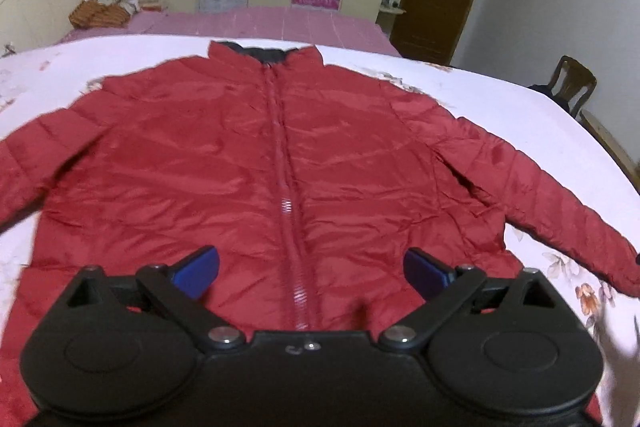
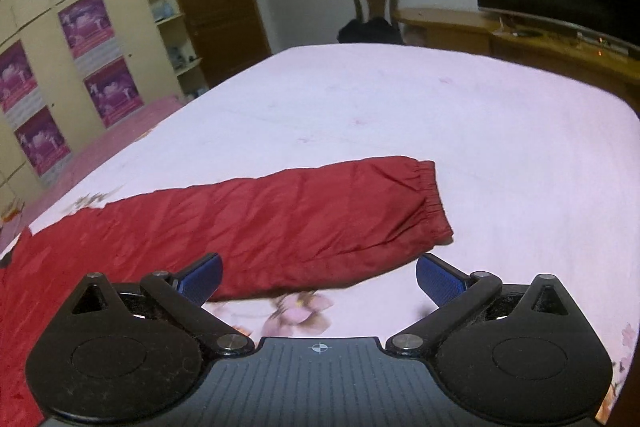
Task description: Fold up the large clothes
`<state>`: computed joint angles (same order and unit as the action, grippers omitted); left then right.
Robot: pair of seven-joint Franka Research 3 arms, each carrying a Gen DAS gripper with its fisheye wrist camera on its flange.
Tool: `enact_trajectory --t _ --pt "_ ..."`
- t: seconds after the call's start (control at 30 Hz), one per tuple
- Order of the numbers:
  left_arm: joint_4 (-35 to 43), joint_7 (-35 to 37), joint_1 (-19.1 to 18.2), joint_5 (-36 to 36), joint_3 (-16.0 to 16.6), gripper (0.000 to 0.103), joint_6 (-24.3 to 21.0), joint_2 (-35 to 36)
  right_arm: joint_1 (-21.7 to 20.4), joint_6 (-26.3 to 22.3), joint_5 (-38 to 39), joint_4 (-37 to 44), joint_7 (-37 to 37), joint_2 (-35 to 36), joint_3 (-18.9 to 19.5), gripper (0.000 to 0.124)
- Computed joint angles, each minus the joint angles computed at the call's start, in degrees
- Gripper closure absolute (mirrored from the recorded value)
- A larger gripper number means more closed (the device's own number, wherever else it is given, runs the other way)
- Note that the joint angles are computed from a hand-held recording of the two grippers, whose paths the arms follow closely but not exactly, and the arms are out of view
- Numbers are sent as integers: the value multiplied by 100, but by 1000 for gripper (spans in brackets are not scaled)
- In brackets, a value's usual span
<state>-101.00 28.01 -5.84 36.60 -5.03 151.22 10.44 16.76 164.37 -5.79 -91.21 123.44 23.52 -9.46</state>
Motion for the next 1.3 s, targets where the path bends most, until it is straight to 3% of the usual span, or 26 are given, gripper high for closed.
enact_trajectory --t 0.03,0.07,0.37,0.63,0.67,0.7,0.8,0.93,1.13,1.3 --pt "66 17 5 -90 -18 4 -20 76 -68 -4 106 26 -62 32 84 35" --pt "173 -20 -23 -87 -14 2 -63 156 -197 -70 290 74 -202 68 223 57" --pt "640 186 -95 -377 10 0 -243 544 -508 -148 1248 57 -237 171 455 58" --pt "793 341 -81 -479 81 1 -393 635 -461 344 1455 35 -277 303 348 59" --pt "800 334 -88 -452 96 1 -393 634 -438 360 1444 84 -244 345 305 62" --pt "827 298 -108 -404 117 1 -433 642 -381 340 1398 164 -157 409 214 79" --pt "900 213 -121 -350 145 2 -556 668 -405 233 1378 296 -65 465 169 111" --pt "977 256 -104 -340 150 2 -809 674 -319 317 1009 623 -281 596 57 114" --pt "740 -56 -72 -9 236 6 -1170 386 -660 389 1256 1727 -1922 1118 1036 116" --pt "247 -213 229 9 229 8 -802 32 -808 148 1799 2432 -3610 1436 2211 116"
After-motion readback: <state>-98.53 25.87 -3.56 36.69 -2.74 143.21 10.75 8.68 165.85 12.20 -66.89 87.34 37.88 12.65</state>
